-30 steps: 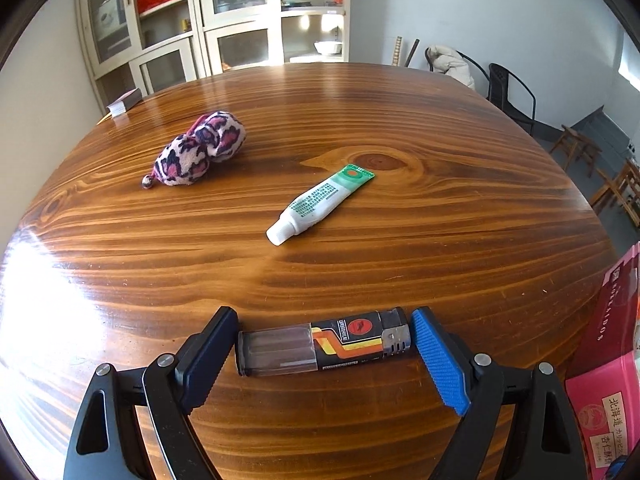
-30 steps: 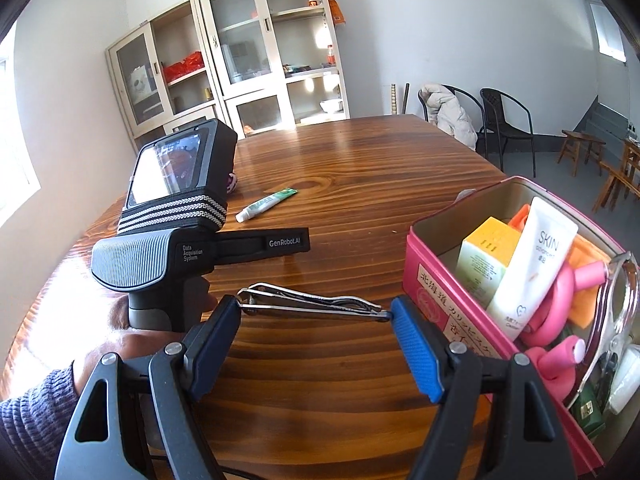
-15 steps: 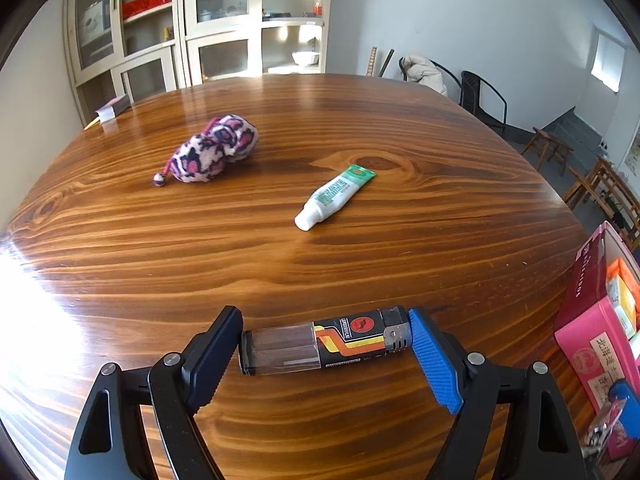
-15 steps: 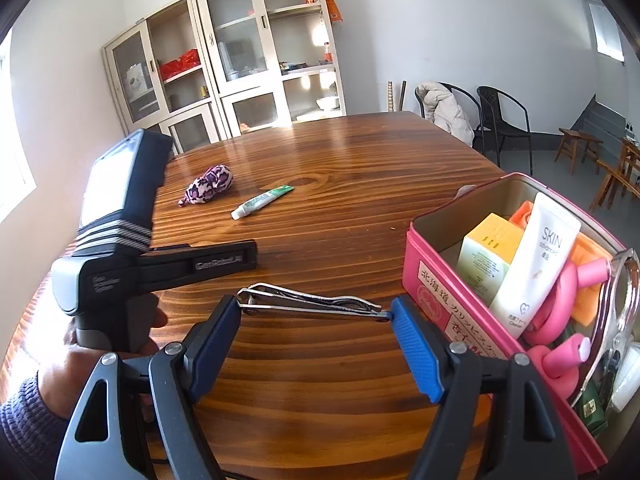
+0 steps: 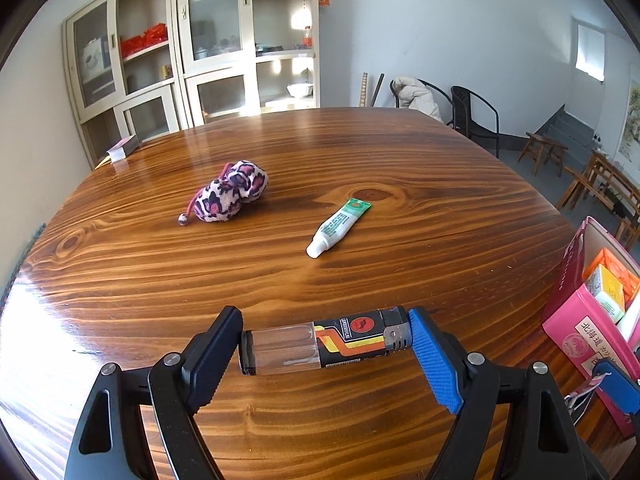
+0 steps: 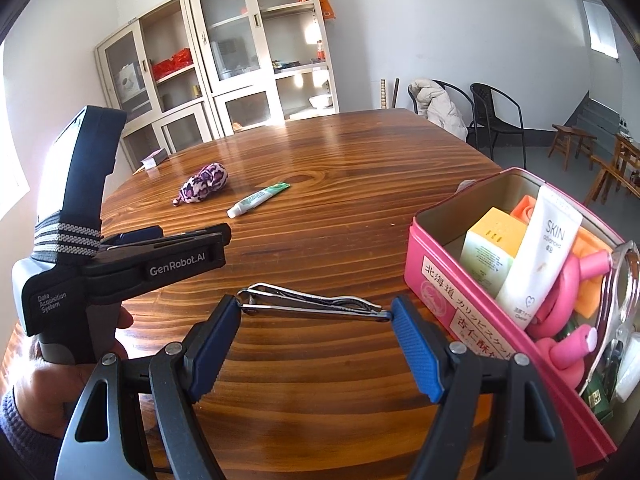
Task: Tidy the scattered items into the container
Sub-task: 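Grasp the lighter with the left gripper while the right gripper holds the clipper, then carry the lighter and nail clipper over the pink tin with both grippers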
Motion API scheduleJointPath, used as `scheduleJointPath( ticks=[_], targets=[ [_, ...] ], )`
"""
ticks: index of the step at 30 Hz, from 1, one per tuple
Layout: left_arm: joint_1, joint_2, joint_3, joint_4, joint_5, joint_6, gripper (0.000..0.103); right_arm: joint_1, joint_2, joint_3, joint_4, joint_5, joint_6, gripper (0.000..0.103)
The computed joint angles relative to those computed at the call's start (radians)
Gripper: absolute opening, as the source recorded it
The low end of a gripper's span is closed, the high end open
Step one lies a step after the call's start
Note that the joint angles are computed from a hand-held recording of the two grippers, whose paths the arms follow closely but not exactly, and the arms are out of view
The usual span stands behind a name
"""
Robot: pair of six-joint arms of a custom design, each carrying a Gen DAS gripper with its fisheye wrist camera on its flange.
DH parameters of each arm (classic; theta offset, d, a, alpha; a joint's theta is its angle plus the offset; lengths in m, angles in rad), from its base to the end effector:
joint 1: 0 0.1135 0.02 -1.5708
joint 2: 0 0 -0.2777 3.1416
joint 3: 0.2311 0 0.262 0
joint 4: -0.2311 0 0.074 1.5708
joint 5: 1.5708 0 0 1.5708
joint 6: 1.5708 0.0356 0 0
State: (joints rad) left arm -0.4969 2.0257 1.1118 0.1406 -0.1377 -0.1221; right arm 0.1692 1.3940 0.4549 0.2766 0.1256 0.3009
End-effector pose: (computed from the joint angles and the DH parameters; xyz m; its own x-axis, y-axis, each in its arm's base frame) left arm 0.3746 -0.1976 0.1213 -0.6564 0.2187 -0.7220 0.3082 0.9513 0.0080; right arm 0.2535 0.0388 0.1492 -0.5997 0.1959 -0.7759 0.1131 0.9806 0.1601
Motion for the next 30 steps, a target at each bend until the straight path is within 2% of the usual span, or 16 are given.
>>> scheduleJointPath(
  ticks=[13,30],
  targets=[
    [-0.033,-0.044,-0.049,0.016,0.009,0.006,0.086,-0.016,-0.125,-0.037,-0.069,0.049,0.020,0.080],
    [-0.102,-0.076,-0.089,0.018,0.002,0.010,0.086,-0.142,-0.317,-0.128,-0.146,0.003,0.036,0.080]
  ],
)
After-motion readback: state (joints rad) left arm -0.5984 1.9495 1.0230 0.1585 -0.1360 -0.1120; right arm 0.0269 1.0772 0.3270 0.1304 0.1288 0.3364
